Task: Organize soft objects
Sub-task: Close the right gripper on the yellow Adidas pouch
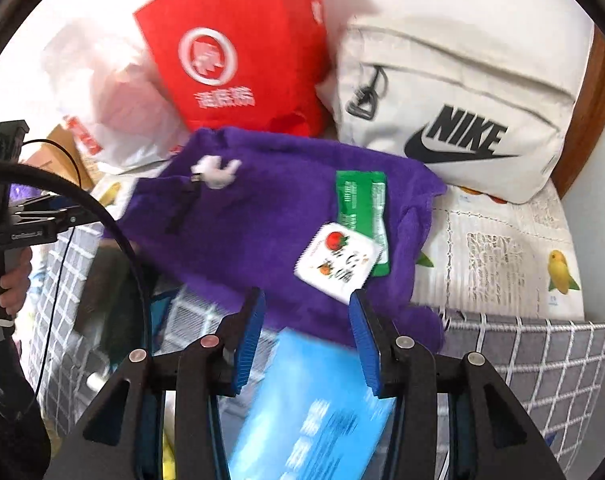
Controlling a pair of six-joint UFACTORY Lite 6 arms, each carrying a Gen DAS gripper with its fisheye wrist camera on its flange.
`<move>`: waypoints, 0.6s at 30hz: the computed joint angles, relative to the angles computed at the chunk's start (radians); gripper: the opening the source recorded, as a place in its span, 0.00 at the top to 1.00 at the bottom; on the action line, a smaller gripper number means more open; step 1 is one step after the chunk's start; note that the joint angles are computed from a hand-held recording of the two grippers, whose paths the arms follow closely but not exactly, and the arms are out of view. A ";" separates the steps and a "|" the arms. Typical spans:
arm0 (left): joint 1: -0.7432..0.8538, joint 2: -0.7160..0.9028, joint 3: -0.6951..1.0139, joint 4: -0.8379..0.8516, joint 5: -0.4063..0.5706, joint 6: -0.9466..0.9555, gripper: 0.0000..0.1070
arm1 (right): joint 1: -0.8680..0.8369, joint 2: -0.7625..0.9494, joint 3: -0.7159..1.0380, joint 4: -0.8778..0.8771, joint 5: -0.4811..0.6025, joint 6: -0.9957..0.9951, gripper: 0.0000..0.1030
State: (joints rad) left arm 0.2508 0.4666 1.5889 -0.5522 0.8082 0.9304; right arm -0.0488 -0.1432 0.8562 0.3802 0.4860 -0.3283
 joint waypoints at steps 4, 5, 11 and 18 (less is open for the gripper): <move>0.138 -0.169 -0.213 -0.226 0.085 0.267 0.34 | 0.099 -0.212 -0.109 -0.090 0.042 0.154 0.52; 0.156 -0.203 -0.250 -0.207 0.091 0.267 0.34 | 0.133 -0.255 -0.136 -0.115 0.050 0.199 0.51; 0.294 -0.354 -0.448 -0.169 0.142 0.314 0.35 | 0.439 -0.479 -0.299 -0.331 0.099 0.582 0.47; 0.532 -0.537 -0.679 -0.158 0.247 0.464 0.34 | 0.671 -0.420 -0.388 -0.471 0.022 0.868 0.47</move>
State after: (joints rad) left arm 0.7826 -0.0708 0.9100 -0.7103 1.0553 1.3943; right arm 0.6223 -0.5636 0.4683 -0.0912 0.5084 0.5398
